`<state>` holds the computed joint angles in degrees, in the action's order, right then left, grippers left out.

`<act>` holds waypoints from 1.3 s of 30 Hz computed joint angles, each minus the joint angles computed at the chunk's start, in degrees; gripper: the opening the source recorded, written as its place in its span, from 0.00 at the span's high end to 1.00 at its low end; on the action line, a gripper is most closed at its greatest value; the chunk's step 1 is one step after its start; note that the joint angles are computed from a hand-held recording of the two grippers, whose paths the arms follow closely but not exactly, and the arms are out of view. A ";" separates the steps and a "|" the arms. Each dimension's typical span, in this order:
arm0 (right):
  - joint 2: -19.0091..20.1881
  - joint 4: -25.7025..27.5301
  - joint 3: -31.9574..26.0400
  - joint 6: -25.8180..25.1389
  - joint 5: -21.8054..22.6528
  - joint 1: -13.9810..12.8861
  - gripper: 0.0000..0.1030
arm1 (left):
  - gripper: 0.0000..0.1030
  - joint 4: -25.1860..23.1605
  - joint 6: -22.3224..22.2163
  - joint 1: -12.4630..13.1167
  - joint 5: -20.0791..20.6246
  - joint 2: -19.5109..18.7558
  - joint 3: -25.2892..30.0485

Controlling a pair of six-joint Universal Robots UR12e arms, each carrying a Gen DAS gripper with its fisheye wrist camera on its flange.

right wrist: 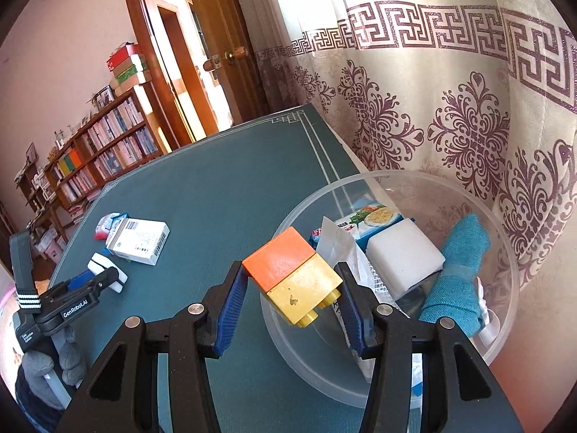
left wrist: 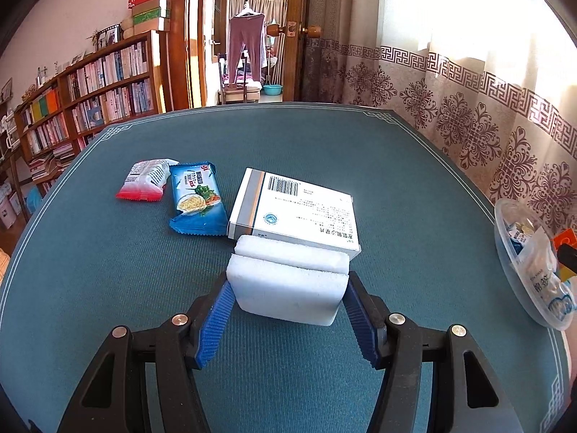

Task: Organize objects
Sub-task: 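Carry the white sponge and the toy block over to the clear basin, then lower the white sponge into the basin and open the left gripper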

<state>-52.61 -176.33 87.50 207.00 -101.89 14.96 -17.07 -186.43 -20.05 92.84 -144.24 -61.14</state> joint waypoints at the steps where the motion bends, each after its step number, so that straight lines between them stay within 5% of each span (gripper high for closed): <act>1: -0.17 -0.30 0.24 0.14 -0.22 -0.07 0.51 | 0.38 -0.06 0.15 -0.08 -0.18 -0.01 0.03; 20: -2.91 -4.10 5.64 2.21 -2.28 -1.92 0.51 | 0.38 -3.00 6.15 -2.31 -10.11 -1.08 3.50; 39: -3.67 -6.48 7.93 5.63 -2.25 -3.30 0.51 | 0.38 -5.32 18.03 -5.78 -23.29 -4.27 10.65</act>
